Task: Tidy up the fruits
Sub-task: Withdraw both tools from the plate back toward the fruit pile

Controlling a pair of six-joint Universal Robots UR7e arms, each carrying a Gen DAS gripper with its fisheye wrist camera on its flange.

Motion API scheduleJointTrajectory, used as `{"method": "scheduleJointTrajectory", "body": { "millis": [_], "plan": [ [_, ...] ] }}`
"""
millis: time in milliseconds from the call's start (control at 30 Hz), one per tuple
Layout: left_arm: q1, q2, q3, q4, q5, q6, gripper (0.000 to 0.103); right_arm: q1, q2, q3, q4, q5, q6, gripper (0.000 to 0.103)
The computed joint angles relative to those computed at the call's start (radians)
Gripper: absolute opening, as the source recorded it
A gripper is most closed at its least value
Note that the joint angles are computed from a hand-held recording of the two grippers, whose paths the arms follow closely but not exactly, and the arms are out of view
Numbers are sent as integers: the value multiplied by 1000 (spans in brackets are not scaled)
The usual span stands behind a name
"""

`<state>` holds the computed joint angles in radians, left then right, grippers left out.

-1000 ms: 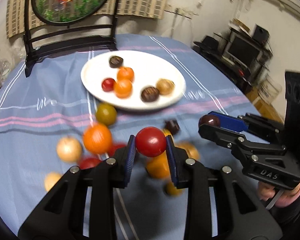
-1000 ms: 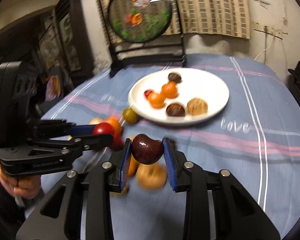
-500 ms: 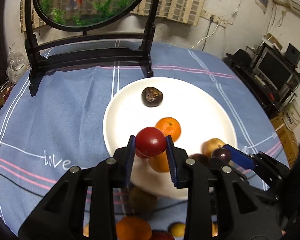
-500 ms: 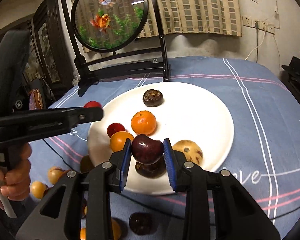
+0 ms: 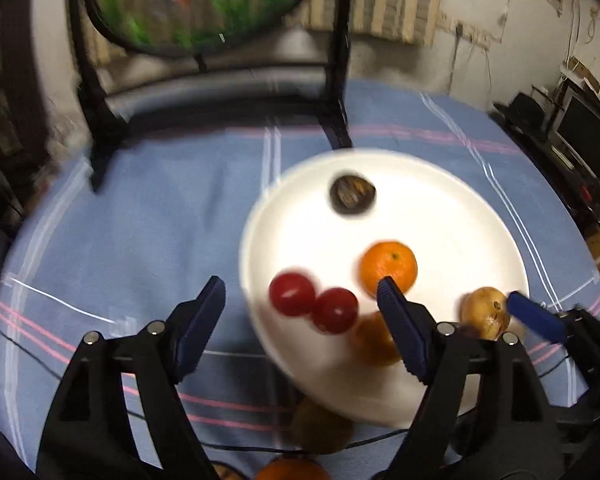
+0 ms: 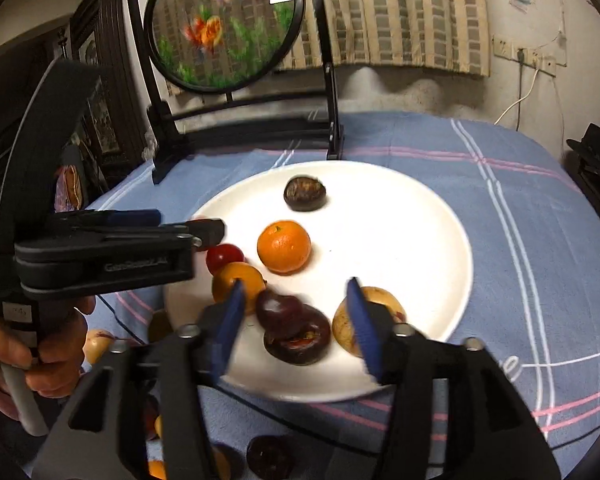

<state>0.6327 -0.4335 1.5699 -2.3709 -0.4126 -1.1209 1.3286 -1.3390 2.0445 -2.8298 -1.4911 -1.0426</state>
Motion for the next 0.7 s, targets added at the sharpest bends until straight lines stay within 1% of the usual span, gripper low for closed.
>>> {"method": "scheduleJointTrajectory", "body": {
  "millis": [67, 133, 200, 300, 400, 500, 567, 700],
  "plan": [
    [-27, -18, 12, 96, 29, -57, 81, -8, -39, 19, 3, 38, -8, 60],
    [-60, -37, 25, 232, 54, -169, 85, -16, -78, 38, 21, 68, -20, 60],
    [-94, -57, 50, 323, 66, -264, 88, -28, -112, 57, 43, 91, -35, 60],
    [-132, -77, 83, 394, 62, -352, 90, -49, -166, 96, 79, 106, -73, 60],
    [-170, -94, 116, 461, 33, -442, 90, -73, -210, 126, 117, 116, -109, 60],
    [-190, -96, 138, 483, 12, -487, 90, -110, -260, 150, 186, 131, -143, 60],
    [-201, -99, 157, 476, -6, -504, 91, -128, -279, 161, 206, 130, -156, 60],
    [-203, -102, 200, 388, -51, -487, 91, -156, -308, 176, 250, 117, -171, 60]
  ]
}}
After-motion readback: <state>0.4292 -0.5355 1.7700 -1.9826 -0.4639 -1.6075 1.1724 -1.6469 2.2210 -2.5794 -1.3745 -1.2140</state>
